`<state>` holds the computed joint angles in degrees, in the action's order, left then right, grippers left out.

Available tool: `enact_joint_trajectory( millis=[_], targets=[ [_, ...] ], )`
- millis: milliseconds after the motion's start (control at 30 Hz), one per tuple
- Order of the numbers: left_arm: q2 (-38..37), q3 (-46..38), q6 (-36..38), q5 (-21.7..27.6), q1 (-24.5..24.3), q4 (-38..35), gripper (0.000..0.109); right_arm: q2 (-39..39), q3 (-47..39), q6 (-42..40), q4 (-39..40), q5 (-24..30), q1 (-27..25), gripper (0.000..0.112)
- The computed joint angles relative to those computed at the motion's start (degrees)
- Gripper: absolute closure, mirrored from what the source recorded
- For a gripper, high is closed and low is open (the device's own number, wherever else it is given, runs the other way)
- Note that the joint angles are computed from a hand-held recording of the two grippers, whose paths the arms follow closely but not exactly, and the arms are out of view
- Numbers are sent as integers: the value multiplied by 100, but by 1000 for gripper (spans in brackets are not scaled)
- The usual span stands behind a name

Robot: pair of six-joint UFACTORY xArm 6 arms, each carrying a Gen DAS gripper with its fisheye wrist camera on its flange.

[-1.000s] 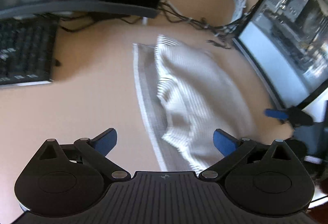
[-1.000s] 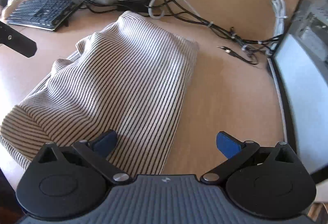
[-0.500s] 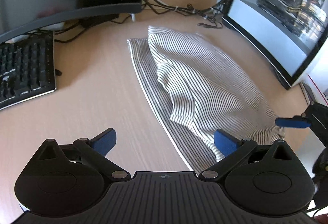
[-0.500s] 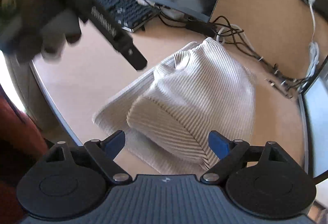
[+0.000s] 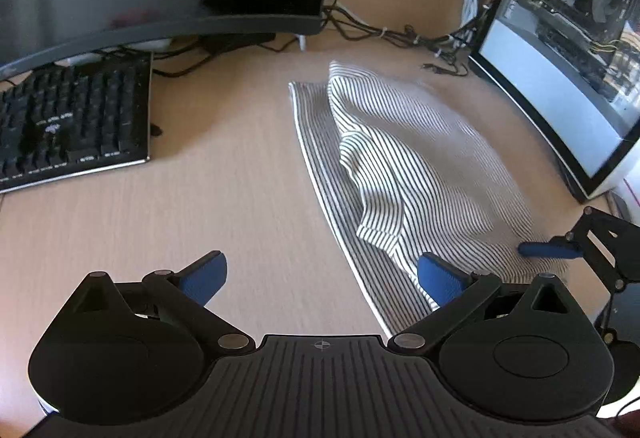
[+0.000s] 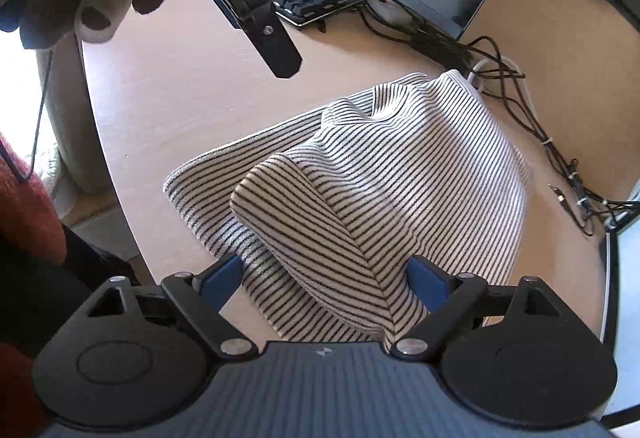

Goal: Fold clothes

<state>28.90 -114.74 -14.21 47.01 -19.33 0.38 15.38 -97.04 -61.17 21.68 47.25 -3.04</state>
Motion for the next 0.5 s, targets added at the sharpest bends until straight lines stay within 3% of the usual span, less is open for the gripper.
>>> enact_joint_trajectory(
  millis=[200, 500],
  targets=[
    [216, -352, -450, 303, -106, 202, 6, -13, -149, -766, 360, 530, -142, 22],
    [487, -819, -629, 706, -241, 435, 6, 136, -164, -911, 666, 427, -220, 18]
  ],
)
